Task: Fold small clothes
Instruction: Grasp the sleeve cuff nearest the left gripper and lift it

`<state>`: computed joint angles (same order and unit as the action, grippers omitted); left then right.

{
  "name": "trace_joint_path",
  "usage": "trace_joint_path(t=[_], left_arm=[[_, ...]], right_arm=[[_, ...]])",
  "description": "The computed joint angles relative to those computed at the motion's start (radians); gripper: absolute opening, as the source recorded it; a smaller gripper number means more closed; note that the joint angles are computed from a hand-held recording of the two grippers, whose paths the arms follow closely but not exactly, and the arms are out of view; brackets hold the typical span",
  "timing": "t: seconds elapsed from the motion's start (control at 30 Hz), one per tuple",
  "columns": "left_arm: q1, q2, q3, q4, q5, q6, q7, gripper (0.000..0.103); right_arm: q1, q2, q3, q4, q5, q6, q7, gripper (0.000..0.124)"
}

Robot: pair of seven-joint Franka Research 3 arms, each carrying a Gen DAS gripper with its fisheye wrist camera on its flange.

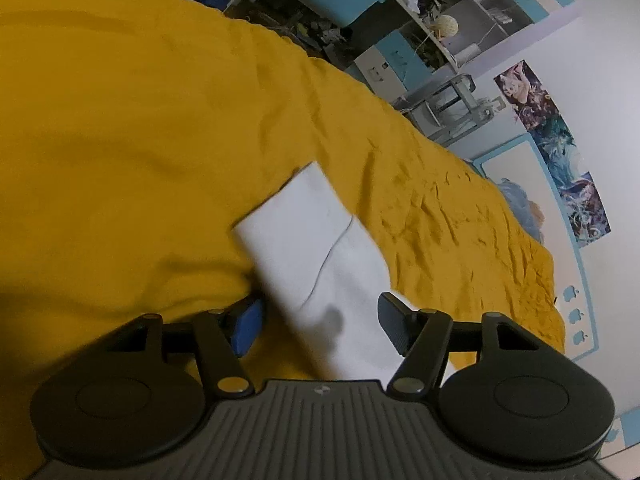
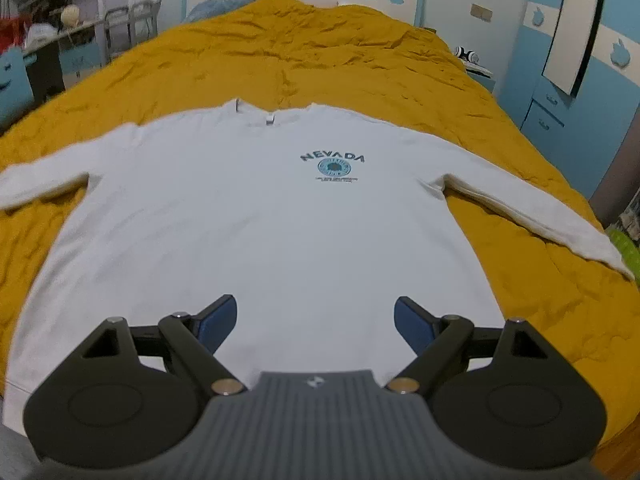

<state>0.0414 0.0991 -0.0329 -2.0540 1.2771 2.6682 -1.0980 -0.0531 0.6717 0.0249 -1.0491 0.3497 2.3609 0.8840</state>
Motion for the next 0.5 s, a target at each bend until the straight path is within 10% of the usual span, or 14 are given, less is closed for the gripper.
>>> trace_joint_path(t=[0.13, 0.2, 0.5], left_arm=[[0.006, 0.035, 0.011, 0.045, 0.039, -0.01, 0.004, 0.051], [0.008, 0.052, 0.012, 0.063, -0.005, -0.011, 0.073, 0.009], [-0.075, 0.033, -0.025, 0.156, 0.046, -0.253, 0.211, 0.007]], right_arm=[[0.002, 0.013, 0.002, 0.017, 0.007, -0.045, 0.04, 0.082], [0.0, -0.004, 0.005, -0.015, 0.012, -0.03, 0.028, 0.082], [-0.011, -0.044, 0.018, -0.096, 0.058, 0.071, -0.031, 0.082]])
